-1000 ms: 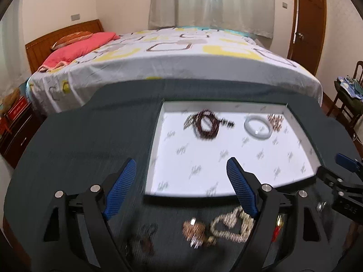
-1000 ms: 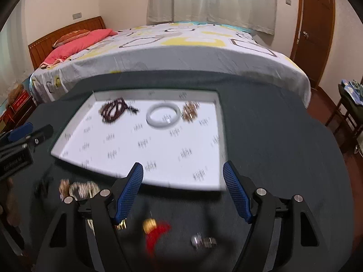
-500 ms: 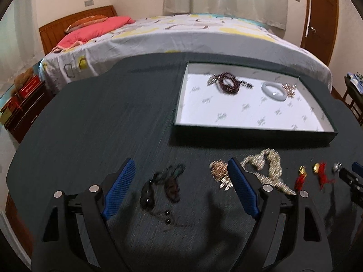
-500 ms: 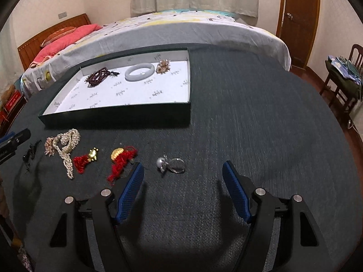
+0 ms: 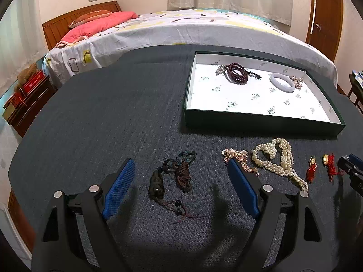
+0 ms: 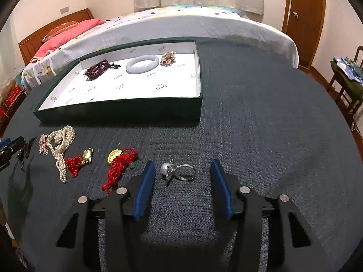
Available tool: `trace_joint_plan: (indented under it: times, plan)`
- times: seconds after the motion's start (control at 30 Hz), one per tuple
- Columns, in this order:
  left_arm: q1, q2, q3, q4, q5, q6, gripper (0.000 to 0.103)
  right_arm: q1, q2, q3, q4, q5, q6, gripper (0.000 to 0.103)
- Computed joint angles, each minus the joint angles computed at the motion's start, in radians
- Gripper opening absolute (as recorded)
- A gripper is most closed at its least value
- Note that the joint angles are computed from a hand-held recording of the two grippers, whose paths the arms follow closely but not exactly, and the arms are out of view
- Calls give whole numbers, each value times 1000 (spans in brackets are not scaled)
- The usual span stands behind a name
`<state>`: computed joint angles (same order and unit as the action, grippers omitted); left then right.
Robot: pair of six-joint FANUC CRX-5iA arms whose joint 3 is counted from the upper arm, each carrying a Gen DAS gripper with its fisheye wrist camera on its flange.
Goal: Organize jewelry
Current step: 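Grasp the black pendant cord with the left tool while the right tool grasps the silver ring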
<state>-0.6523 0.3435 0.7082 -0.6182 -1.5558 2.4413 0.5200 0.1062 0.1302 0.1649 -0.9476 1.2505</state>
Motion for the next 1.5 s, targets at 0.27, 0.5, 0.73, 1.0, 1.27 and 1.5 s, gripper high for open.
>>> trace_joint_plan:
  times: [0.27, 0.5, 0.73, 1.0, 1.27, 1.5]
  plan:
    - [1, 1, -9, 12, 3, -1, 82, -2, -9, -3, -22, 3, 18, 31]
    - [4, -1, -17, 19, 7, 0, 82, -7, -15, -1, -31, -2, 21, 31]
    - [12, -11, -38, 32, 19, -2, 82, -11, -19, 2, -31, 2, 21, 31]
    - [35, -41, -82, 46, 42, -1, 82, -17, -20, 7, -55, 3, 36, 31]
    - [80, -56, -132, 131, 84, -34, 59, -21, -13, 14, -73, -7, 46, 31]
    - [103, -79, -170, 177, 124, -39, 56, -22, -10, 18, -80, -9, 50, 31]
